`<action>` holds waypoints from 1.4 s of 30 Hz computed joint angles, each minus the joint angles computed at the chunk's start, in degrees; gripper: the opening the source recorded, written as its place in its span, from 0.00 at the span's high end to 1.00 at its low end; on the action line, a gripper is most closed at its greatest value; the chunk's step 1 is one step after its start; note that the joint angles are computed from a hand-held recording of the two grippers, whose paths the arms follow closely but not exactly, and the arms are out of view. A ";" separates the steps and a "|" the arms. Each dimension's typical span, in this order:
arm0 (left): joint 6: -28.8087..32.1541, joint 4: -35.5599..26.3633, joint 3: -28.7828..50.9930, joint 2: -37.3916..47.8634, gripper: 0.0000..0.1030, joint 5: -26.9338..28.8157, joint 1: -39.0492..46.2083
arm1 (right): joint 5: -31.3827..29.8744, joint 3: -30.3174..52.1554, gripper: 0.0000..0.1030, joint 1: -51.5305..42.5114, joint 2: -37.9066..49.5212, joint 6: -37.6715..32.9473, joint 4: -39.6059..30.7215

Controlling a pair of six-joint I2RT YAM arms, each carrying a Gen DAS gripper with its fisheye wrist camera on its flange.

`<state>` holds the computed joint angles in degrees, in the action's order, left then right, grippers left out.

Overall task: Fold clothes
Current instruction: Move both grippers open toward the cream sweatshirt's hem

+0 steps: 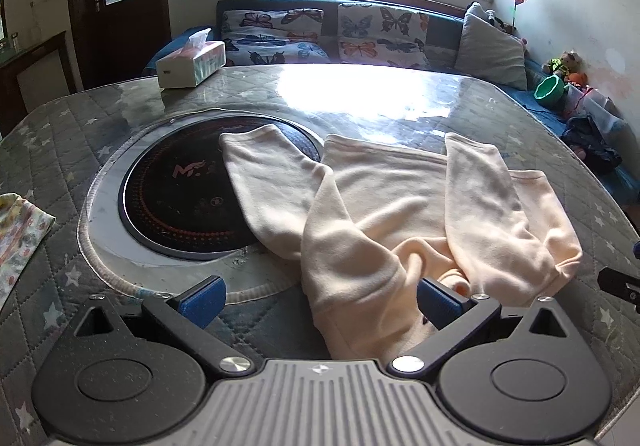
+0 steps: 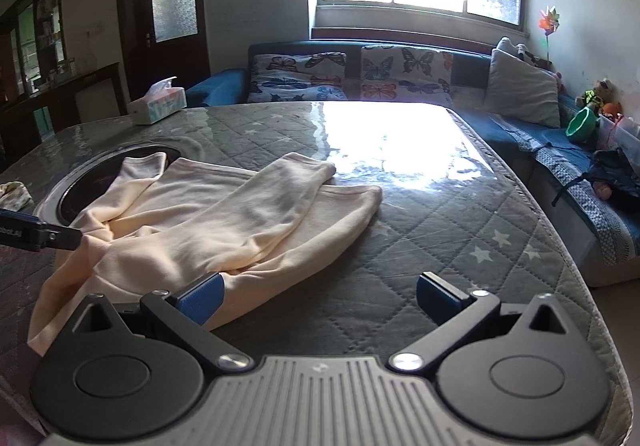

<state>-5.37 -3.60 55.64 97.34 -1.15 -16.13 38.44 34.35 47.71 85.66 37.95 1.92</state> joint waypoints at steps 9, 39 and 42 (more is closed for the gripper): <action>-0.61 -0.12 -0.92 -1.08 0.00 -0.11 -1.46 | 0.74 0.68 0.00 2.49 -0.11 0.81 -1.19; -6.59 -2.63 -2.19 -2.36 0.00 -0.43 -2.63 | 3.08 6.74 0.00 7.12 4.59 16.98 -10.33; -6.72 -2.53 -2.76 -2.43 0.00 -0.41 -2.95 | 2.80 7.74 0.00 7.42 5.62 17.28 -11.03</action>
